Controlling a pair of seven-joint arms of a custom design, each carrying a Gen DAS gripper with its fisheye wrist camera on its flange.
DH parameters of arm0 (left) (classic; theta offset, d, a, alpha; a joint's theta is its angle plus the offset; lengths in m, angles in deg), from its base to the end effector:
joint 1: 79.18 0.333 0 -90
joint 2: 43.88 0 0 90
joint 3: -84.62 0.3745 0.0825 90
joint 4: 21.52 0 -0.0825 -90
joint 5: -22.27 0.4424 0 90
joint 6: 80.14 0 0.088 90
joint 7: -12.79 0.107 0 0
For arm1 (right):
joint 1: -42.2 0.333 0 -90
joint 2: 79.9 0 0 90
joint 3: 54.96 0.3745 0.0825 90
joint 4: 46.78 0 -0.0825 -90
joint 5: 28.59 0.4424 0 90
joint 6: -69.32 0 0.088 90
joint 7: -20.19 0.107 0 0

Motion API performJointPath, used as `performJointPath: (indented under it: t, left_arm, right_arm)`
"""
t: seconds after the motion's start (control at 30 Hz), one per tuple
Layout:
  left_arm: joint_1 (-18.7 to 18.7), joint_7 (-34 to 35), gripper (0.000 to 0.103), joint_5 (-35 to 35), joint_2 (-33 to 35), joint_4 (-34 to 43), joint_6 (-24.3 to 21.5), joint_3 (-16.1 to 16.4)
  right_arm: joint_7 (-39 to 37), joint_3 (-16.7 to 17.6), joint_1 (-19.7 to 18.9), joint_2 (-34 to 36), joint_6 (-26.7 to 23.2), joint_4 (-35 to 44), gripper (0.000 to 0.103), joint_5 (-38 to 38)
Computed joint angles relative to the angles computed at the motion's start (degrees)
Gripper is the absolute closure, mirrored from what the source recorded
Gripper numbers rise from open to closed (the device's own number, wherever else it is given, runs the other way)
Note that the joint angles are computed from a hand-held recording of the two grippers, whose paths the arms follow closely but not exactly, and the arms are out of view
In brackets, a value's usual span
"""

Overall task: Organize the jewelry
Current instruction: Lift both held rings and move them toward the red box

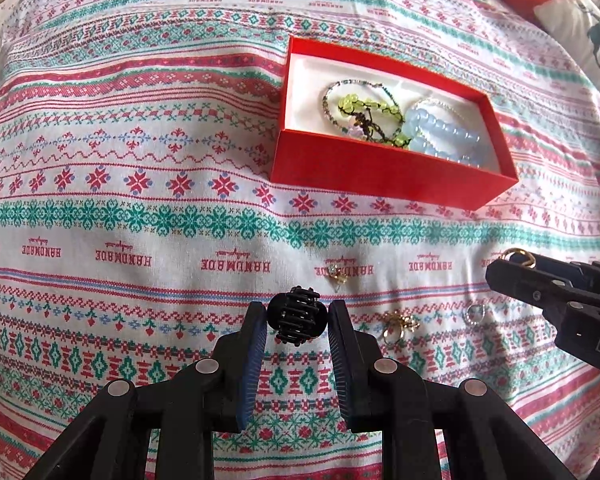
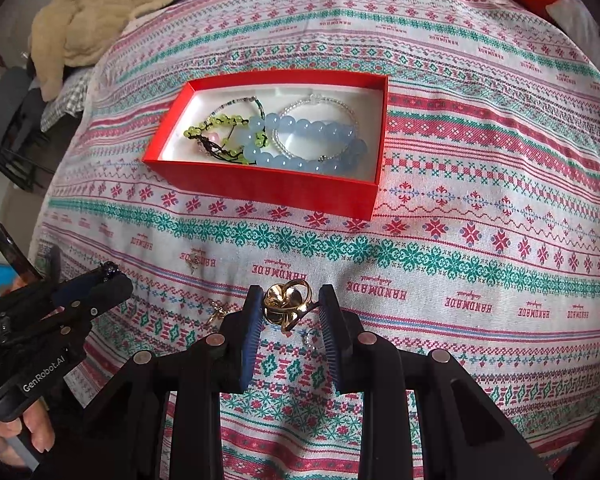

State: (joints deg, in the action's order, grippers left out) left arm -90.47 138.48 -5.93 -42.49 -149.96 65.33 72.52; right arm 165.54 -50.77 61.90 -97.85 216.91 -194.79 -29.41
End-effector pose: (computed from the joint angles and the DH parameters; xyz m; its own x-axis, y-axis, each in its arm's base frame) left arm 0.5501 -0.2314 0.4053 -0.6305 -0.7536 0.1859 -0.7552 0.5402 -0.3712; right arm 0.4304 0.1912 0.4172 -0.4792 -0.8476 -0.2278 -0.8295 0.5222 -0.1981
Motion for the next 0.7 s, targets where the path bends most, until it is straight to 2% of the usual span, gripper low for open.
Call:
performJointPath:
  t: [0.23, 0.47, 0.7]
  left_arm:
    - [-0.19, 4.36, 0.077, -6.88, -1.65, -1.07, 1.67, -0.03]
    - [-1.02, 11.34, 0.077, -16.88, -2.18, -0.84, 4.67, 0.05]
    - [-1.44, 17.37, 0.077, -23.49, 0.43, 1.63, 7.14, -0.79]
  right_arm:
    - [3.15, 1.23, -1.11, -1.77, 1.98, -0.54, 0.073, -3.15]
    - [9.31, 2.93, -3.82, -3.81, 4.34, -1.39, 0.073, -9.54]
    - [13.42, 2.15, -5.53, -4.67, 7.52, -3.01, 0.073, -11.93]
